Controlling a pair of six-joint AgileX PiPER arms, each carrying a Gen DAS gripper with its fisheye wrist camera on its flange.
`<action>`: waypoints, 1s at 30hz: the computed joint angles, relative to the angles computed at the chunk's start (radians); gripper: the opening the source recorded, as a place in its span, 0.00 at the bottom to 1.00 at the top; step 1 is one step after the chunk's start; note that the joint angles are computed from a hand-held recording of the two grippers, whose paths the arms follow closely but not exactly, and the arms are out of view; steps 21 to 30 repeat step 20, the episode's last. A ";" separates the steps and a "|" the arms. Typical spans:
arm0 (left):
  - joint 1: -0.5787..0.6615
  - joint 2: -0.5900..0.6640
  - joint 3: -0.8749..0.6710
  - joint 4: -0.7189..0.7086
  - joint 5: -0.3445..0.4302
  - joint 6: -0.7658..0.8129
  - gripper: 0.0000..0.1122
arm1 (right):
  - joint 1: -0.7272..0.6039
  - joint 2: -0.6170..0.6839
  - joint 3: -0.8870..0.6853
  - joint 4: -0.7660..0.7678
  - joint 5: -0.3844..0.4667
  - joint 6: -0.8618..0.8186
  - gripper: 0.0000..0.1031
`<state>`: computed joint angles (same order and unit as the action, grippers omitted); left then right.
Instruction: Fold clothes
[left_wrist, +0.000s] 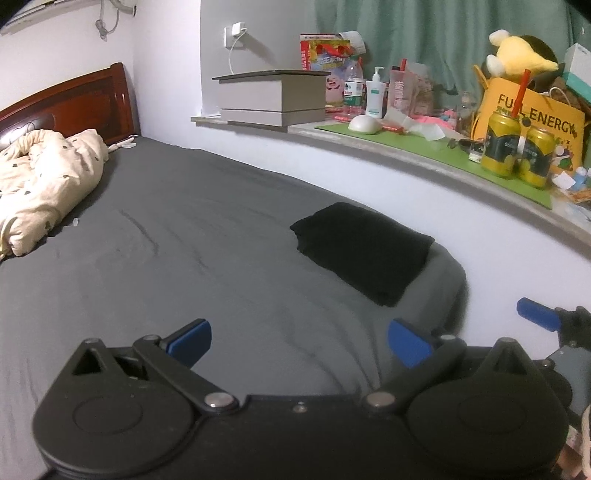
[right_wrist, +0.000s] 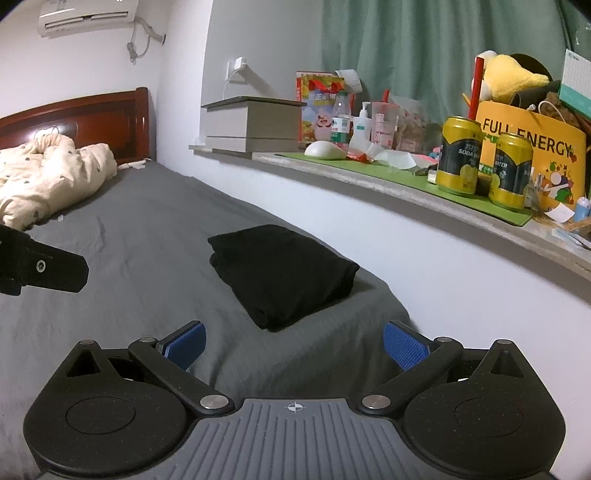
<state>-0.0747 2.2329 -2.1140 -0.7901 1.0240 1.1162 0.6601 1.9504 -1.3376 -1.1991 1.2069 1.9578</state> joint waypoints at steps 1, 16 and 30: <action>0.001 0.000 0.000 -0.003 0.003 0.004 0.92 | 0.000 0.002 -0.001 0.000 0.001 -0.002 1.00; 0.007 0.037 -0.056 0.037 0.033 -0.054 0.92 | -0.001 0.013 -0.020 0.005 0.002 -0.024 1.00; 0.008 0.033 -0.048 0.037 0.026 -0.047 0.92 | 0.000 0.016 -0.022 0.005 0.004 -0.026 1.00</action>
